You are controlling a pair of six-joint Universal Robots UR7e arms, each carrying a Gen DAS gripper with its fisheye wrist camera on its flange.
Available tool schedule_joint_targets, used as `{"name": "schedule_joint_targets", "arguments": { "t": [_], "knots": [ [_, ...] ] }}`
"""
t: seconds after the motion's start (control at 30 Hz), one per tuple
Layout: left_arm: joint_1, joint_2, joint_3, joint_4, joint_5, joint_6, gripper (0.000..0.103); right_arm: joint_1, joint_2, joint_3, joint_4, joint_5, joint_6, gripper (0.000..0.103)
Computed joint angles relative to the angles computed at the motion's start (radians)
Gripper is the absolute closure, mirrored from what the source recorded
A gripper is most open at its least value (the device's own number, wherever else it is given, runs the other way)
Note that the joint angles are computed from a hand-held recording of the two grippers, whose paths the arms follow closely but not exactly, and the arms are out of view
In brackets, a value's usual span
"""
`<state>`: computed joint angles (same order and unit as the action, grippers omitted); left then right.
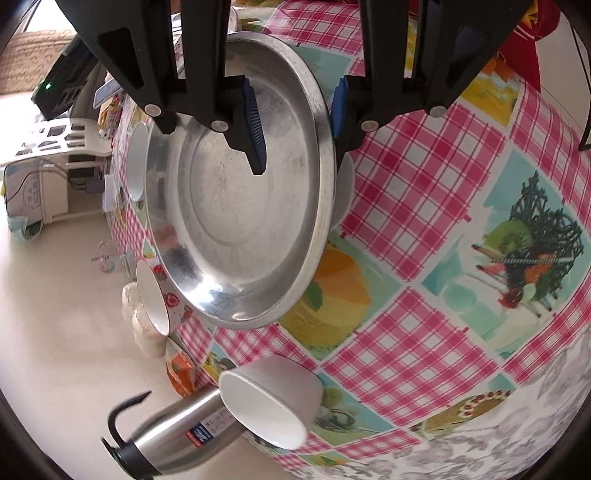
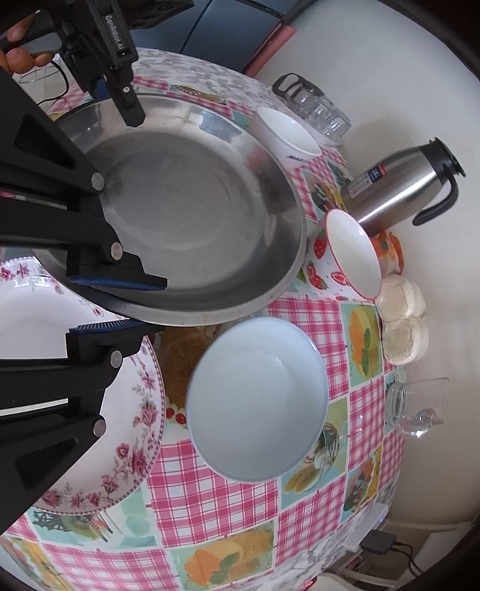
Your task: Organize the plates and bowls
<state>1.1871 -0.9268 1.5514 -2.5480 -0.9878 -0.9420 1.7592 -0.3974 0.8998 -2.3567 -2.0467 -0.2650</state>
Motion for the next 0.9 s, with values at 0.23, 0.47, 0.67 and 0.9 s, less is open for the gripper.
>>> {"name": "schedule_joint_targets", "arguments": {
  "t": [0.23, 0.47, 0.67, 0.9],
  "knots": [
    [0.006, -0.016, 0.022, -0.006, -0.012, -0.030, 0.071, 0.005, 0.007, -0.004, 0.020, -0.019, -0.013, 0.085],
    [0.004, -0.023, 0.026, -0.007, -0.017, -0.058, 0.070, 0.004, 0.010, -0.011, 0.038, -0.014, -0.008, 0.085],
    [-0.001, -0.028, 0.024, 0.004, -0.001, -0.074, 0.061, 0.005, 0.004, -0.005, 0.021, -0.007, -0.007, 0.085],
    [-0.004, -0.043, 0.041, -0.005, 0.022, -0.089, 0.059, 0.004, -0.007, 0.011, 0.003, 0.011, -0.012, 0.085]
  ]
}}
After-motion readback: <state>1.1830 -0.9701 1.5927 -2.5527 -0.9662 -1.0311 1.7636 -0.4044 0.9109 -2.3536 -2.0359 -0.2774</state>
